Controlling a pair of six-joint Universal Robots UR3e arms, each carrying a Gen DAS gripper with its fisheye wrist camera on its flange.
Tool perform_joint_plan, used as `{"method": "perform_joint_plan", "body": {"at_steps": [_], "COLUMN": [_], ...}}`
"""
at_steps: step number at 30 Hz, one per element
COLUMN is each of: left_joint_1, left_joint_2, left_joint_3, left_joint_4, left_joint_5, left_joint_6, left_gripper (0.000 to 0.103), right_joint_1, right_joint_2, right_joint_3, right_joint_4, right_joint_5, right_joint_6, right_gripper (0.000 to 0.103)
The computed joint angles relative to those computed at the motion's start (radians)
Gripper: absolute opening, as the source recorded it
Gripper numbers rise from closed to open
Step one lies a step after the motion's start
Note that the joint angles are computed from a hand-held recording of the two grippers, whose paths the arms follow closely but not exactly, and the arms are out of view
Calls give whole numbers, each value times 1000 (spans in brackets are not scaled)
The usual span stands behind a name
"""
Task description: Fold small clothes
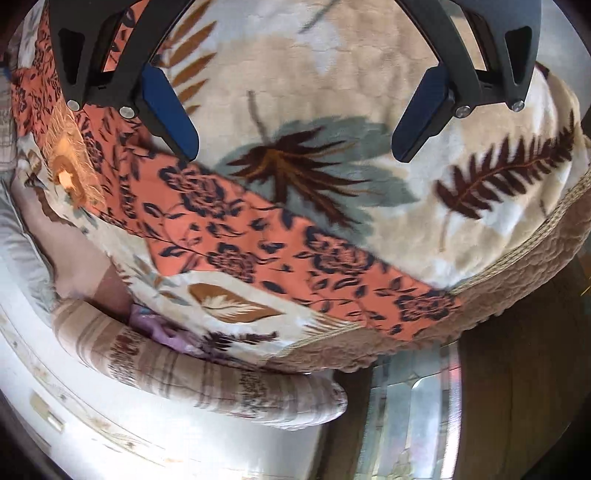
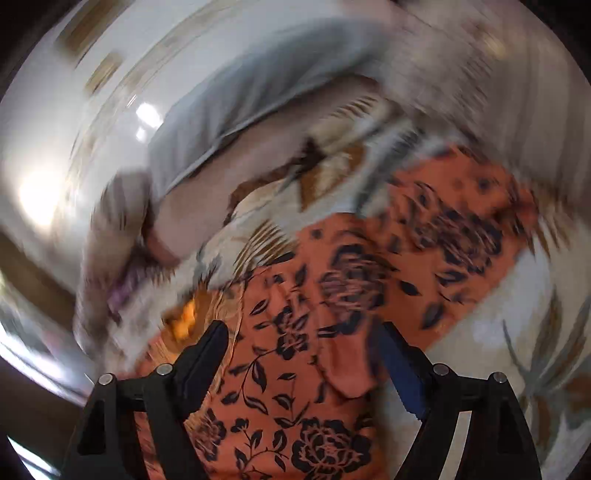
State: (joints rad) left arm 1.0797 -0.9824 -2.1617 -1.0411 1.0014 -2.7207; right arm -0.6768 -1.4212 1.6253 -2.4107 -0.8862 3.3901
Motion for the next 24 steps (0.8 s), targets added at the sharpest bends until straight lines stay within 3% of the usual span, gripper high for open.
{"method": "perform_joint_plan", "body": {"at_steps": [2, 4, 5, 9, 12, 13, 14, 15, 16, 18, 19, 22, 24], "left_joint_1": [-48, -108, -143, -257, -266, -262, -241, -231, -212, -181, -170, -123, -61], "left_joint_2": [5, 4, 4, -23, -26, -25, -9, -2, 10, 39, 47, 91, 161], "left_joint_3": [-14, -30, -44, -67, -68, -65, -67, -65, -62, -63, -60, -38, -24], "left_joint_4": [36, 102, 143, 241, 243, 238, 217, 206, 190, 165, 156, 73, -31], "left_joint_5": [-1, 30, 51, 142, 152, 148, 132, 126, 113, 88, 77, 26, -28], "left_joint_6": [-10, -26, -28, -20, -18, -18, -7, -2, 8, 23, 25, 50, 103], "left_gripper": [103, 103, 103, 103, 103, 103, 103, 103, 103, 103, 103, 103, 103], "right_joint_1": [-166, -210, -231, -188, -223, -245, -240, -228, -206, -198, -218, -188, -131], "right_joint_2": [67, 181, 194, 408, 466, 459, 481, 493, 522, 475, 416, 349, 340], "right_joint_3": [77, 22, 20, -169, -99, -49, -41, -71, -115, -76, -3, 48, 22], "right_joint_4": [-116, -231, -209, -358, -373, -376, -442, -424, -416, -432, -457, -679, -876], "right_joint_5": [131, 165, 176, 118, 111, 129, 133, 127, 109, 133, 213, 388, 480], "right_joint_6": [142, 258, 244, 413, 376, 348, 365, 354, 311, 264, 246, 428, 625], "right_gripper": [83, 83, 83, 80, 66, 51, 28, 21, 7, 5, 5, 5, 5]}}
